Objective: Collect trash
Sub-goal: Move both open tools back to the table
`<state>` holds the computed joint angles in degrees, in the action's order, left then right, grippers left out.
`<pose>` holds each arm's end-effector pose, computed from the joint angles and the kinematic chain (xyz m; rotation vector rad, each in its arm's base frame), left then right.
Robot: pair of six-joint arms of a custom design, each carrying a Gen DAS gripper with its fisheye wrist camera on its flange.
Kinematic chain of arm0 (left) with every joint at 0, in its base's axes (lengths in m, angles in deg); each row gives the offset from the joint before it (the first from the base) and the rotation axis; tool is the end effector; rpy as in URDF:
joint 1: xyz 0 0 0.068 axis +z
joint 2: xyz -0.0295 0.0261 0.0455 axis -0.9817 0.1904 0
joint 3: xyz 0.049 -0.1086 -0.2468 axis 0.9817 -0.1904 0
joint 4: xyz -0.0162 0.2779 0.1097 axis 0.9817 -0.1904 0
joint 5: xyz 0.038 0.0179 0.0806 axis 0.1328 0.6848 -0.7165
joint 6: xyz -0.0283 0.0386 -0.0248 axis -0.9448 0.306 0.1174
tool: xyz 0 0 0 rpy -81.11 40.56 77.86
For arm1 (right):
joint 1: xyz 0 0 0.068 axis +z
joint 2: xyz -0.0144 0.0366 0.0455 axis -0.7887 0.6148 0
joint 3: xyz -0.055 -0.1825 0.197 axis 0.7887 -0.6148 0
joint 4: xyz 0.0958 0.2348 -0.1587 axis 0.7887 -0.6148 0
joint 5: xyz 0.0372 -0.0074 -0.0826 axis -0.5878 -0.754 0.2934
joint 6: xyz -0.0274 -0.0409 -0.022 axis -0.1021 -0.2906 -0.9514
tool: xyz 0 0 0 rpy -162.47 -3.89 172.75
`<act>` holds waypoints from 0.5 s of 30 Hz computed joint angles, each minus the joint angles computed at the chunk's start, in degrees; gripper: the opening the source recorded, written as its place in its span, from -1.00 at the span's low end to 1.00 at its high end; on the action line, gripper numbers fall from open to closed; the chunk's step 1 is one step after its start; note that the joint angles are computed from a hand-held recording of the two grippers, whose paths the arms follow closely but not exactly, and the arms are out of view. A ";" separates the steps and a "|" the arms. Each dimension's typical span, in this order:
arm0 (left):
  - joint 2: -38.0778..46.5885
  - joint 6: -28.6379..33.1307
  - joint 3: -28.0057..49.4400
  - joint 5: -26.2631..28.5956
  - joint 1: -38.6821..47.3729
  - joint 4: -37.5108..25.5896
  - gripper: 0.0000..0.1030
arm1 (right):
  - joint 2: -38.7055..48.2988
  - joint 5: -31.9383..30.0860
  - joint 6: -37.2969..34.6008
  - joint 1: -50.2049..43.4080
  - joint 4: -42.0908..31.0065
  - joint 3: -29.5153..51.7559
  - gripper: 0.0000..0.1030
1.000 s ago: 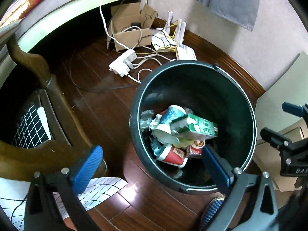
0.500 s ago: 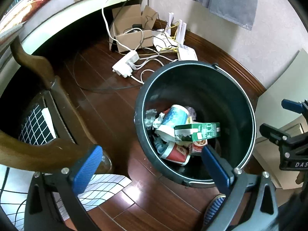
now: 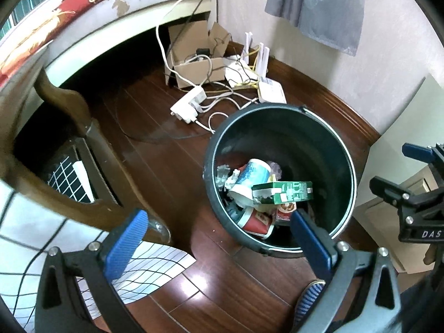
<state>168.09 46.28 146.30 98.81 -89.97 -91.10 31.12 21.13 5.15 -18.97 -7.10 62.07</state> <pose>0.3854 -0.0860 0.2764 1.2506 2.3787 -0.2912 0.2376 0.1356 0.2584 0.7715 2.5851 -0.3013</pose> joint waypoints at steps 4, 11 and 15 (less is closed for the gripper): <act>-1.32 0.36 0.90 1.40 1.53 -1.18 0.99 | 0.28 1.79 2.43 2.66 -3.13 2.90 1.00; -3.05 2.07 3.25 4.19 5.57 -3.62 0.99 | 1.93 4.78 5.35 6.72 -7.89 8.69 1.00; -3.39 2.54 5.04 6.21 8.68 -4.52 1.00 | 4.43 6.57 6.38 8.92 -9.61 13.11 1.00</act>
<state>164.70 48.82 151.34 105.02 -81.29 -95.63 35.55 27.70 11.52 -10.05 -16.71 75.19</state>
